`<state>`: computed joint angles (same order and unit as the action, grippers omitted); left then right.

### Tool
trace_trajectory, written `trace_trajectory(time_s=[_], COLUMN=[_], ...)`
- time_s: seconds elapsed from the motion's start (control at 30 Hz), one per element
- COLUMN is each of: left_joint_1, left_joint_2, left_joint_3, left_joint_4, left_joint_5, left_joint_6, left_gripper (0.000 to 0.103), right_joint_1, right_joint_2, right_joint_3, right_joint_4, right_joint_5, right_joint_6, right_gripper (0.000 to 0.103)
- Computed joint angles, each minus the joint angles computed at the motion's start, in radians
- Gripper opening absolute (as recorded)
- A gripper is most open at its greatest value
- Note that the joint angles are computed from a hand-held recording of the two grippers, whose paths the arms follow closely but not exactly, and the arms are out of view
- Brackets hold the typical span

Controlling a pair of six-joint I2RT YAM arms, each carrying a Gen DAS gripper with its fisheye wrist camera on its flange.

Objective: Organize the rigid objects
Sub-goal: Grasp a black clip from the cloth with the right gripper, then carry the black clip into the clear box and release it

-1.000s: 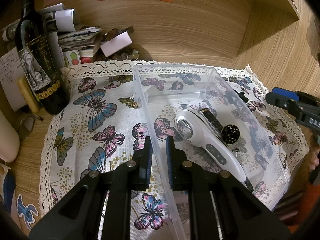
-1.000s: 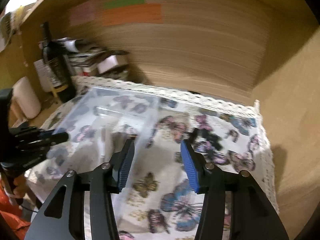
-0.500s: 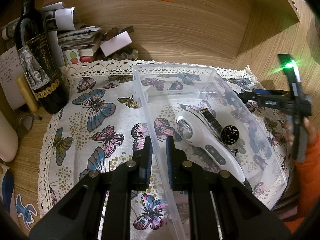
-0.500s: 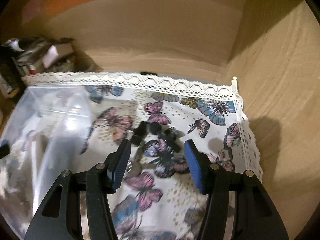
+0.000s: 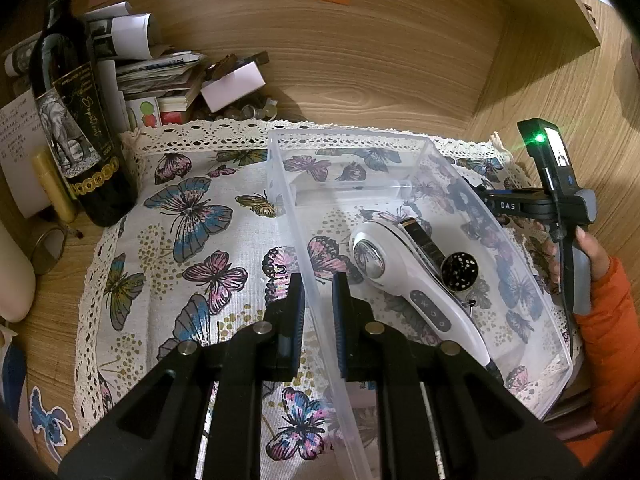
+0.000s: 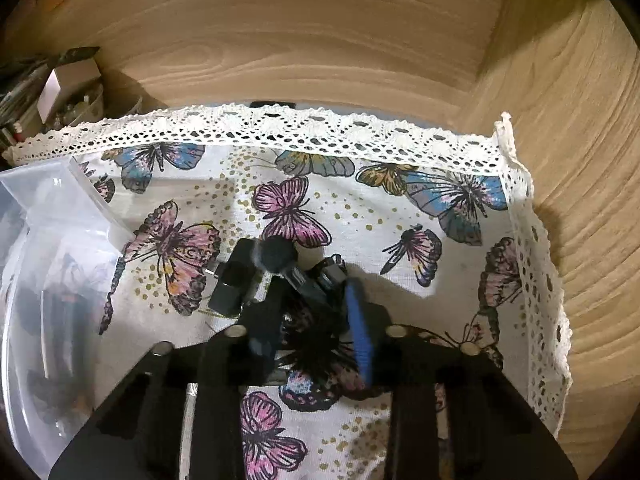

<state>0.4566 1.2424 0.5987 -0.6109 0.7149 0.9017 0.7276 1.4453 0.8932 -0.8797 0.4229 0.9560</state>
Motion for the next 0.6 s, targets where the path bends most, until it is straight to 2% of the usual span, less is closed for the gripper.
trace_trajectory(time_s=[0.3,0.6], left_joint_1=[0.000,0.000], left_joint_2=[-0.001,-0.001], left_joint_3=[-0.001,0.000], left_joint_4=[0.002,0.009], left_joint_5=[0.000,-0.001], left_joint_6=[0.000,0.004], left_gripper=[0.013,0.013], right_joint_1=[0.176,0.396], right_joint_2=[-0.029,0.009], right_joint_3=[0.085,0.320], right_joint_4=[-0.137,-0.356], right_joint_5=[0.087,0.228], right_joint_6=[0.138,0.265], right_gripper=[0.021,0.022])
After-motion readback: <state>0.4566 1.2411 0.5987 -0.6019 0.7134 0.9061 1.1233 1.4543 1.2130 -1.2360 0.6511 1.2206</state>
